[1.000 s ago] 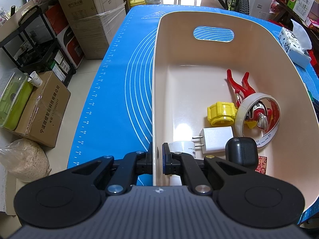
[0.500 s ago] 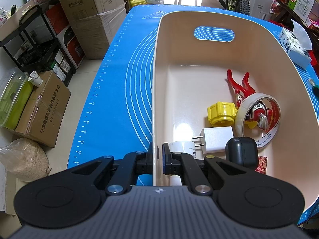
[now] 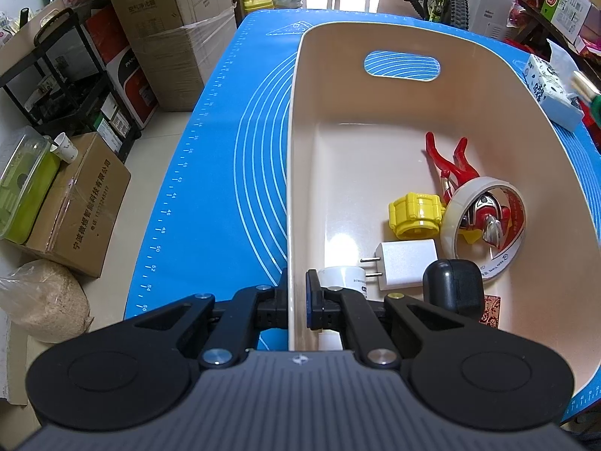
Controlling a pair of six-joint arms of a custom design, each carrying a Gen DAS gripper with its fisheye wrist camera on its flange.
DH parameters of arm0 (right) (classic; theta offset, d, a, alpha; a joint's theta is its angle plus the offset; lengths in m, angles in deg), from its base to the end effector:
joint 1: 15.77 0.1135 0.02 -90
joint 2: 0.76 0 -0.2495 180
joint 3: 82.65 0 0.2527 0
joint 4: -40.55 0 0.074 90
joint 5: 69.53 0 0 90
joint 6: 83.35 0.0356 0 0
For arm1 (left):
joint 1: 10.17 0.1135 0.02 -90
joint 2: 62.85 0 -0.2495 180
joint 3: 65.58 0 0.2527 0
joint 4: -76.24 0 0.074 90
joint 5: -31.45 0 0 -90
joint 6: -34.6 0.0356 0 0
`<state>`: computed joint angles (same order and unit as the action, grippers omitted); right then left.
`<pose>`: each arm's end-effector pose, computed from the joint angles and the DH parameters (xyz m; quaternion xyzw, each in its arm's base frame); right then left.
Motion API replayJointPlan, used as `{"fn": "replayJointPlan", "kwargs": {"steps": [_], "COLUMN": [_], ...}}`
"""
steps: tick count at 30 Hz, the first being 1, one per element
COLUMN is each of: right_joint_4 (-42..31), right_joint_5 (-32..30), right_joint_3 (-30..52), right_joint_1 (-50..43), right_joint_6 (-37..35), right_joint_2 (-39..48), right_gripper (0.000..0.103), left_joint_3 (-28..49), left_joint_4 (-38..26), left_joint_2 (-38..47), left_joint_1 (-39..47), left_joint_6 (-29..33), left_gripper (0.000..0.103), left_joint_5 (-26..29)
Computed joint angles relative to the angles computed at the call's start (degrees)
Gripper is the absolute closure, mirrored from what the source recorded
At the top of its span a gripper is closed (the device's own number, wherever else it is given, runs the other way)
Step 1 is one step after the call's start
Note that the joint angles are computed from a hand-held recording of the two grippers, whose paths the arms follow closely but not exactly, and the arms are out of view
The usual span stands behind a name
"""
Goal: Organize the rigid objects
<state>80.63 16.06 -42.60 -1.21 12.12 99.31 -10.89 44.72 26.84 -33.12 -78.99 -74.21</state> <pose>0.2827 0.0763 0.1029 -0.0869 0.8139 0.1308 0.5594 0.2513 -0.0960 0.1187 -0.0331 0.9698 0.0429 0.2379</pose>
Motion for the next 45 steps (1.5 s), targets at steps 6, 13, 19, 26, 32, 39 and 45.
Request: {"fn": "replayJointPlan", "kwargs": {"steps": [6,13,19,26,32,39,45], "right_joint_4": [-5.7,-11.9,-17.0,-19.9,-18.2,-20.6,-30.3], "right_joint_5": [2.3,4.1,4.6,3.5,3.8,7.9,10.9], "right_joint_3": [2.3,5.1,6.6,7.4,5.1,1.4,0.3], "right_joint_1": [9.0,14.2,16.4,16.0,14.8,14.6,16.1], "right_joint_6": [-3.2,-5.2,-7.0,-6.0,-2.6,1.5,2.2], "right_joint_2": [-0.7,0.9,2.2,2.1,-2.2,-9.0,-17.3], "right_gripper": [0.07,0.07,0.069,0.055,0.029,0.007,0.002], "left_joint_3": [0.0,0.2,0.5,0.6,0.2,-2.3,-3.0], "left_joint_4": [0.0,0.4,0.6,0.1,-0.1,0.1,-2.8], "left_joint_2": [0.0,0.7,1.4,1.4,0.7,-4.7,-11.3], "left_joint_1": [0.0,-0.6,-1.0,-0.7,-0.5,-2.8,-7.0], "left_joint_6": [0.0,-0.3,-0.8,-0.7,-1.0,-3.7,-8.6], "left_gripper": [0.095,0.095,0.095,0.095,0.094,0.028,0.024], "left_joint_5": [0.0,-0.4,-0.7,-0.8,-1.3,-4.7,-10.0]}}
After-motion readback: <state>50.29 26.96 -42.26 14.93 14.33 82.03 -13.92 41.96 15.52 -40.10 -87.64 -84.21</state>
